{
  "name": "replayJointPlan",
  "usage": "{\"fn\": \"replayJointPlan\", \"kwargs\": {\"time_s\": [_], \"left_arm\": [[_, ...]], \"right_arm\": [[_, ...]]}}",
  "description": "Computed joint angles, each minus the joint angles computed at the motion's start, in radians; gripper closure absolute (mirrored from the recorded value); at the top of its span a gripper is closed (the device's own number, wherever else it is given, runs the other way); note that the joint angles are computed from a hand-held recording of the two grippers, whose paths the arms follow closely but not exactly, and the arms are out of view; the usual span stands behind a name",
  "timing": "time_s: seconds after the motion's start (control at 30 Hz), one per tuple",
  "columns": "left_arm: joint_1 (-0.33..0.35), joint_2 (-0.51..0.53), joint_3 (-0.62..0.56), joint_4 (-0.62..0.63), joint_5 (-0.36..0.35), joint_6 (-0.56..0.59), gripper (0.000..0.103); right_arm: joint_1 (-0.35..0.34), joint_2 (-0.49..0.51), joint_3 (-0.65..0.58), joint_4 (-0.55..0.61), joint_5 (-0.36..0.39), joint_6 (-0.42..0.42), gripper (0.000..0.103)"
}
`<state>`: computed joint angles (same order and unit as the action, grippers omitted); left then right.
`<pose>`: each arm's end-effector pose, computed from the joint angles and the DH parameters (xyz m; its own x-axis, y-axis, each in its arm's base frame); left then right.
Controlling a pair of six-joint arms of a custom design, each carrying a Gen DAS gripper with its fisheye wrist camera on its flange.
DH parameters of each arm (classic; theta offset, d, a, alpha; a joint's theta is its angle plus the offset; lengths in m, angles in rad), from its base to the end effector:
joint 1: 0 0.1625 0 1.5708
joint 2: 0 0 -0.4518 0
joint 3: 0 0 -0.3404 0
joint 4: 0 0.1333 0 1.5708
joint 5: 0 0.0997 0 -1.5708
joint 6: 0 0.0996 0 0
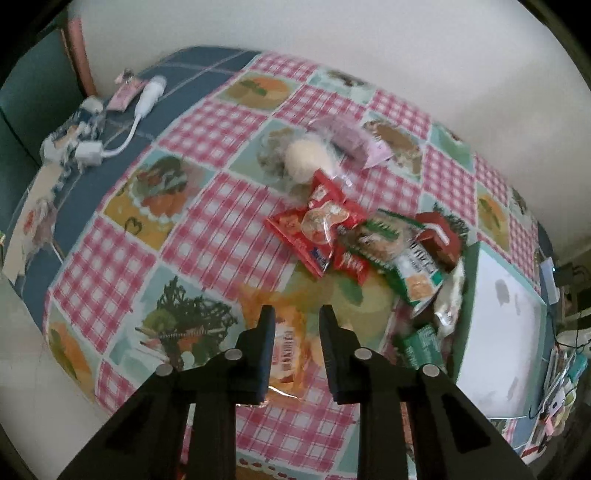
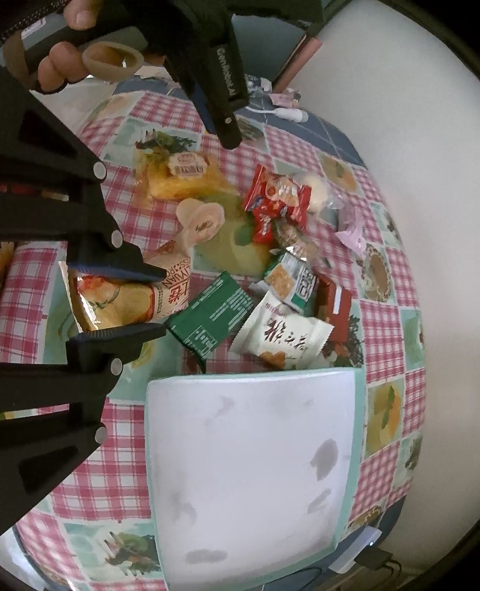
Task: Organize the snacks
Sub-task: 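Grasp the gold roll bag with the right tool while the left tool grasps the orange bread bag, then lift the gold roll bag with the right tool while the left tool lifts the orange bread bag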
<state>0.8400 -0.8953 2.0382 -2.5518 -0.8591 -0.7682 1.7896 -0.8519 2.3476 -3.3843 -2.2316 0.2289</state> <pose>-0.1927 -0.5122 0.1149 -0.8127 -0.0908 -0.5756 0.1308 0.9342 -0.3320 0.1665 -0.4161 0.1195 -0.8379 0.2258 0.4969 -0.0165 0.8995 -0.4366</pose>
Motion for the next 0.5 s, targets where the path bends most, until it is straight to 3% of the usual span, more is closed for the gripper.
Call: {"fn": "replayJointPlan", "kwargs": {"time_s": [0.07,0.1,0.13,0.2,0.5], "left_arm": [[0.022,-0.005,0.007,0.018,-0.01,-0.025,0.075],[0.029,-0.006,0.009,0.019,-0.011,-0.03,0.066],[0.038,-0.009,0.011,0.025,-0.013,-0.037,0.048],[0.046,-0.011,0.018,0.026,-0.01,-0.043,0.029],[0.058,0.028,0.014,0.054,-0.037,0.008,0.029]], "right_arm": [[-0.003,0.003,-0.004,0.026,-0.012,0.01,0.081],[-0.006,0.003,-0.006,0.034,-0.015,0.012,0.084],[-0.009,0.004,-0.008,0.04,-0.017,0.014,0.084],[-0.016,0.005,-0.013,0.06,-0.012,0.019,0.084],[-0.03,0.007,-0.026,0.129,0.008,0.023,0.082]]}}
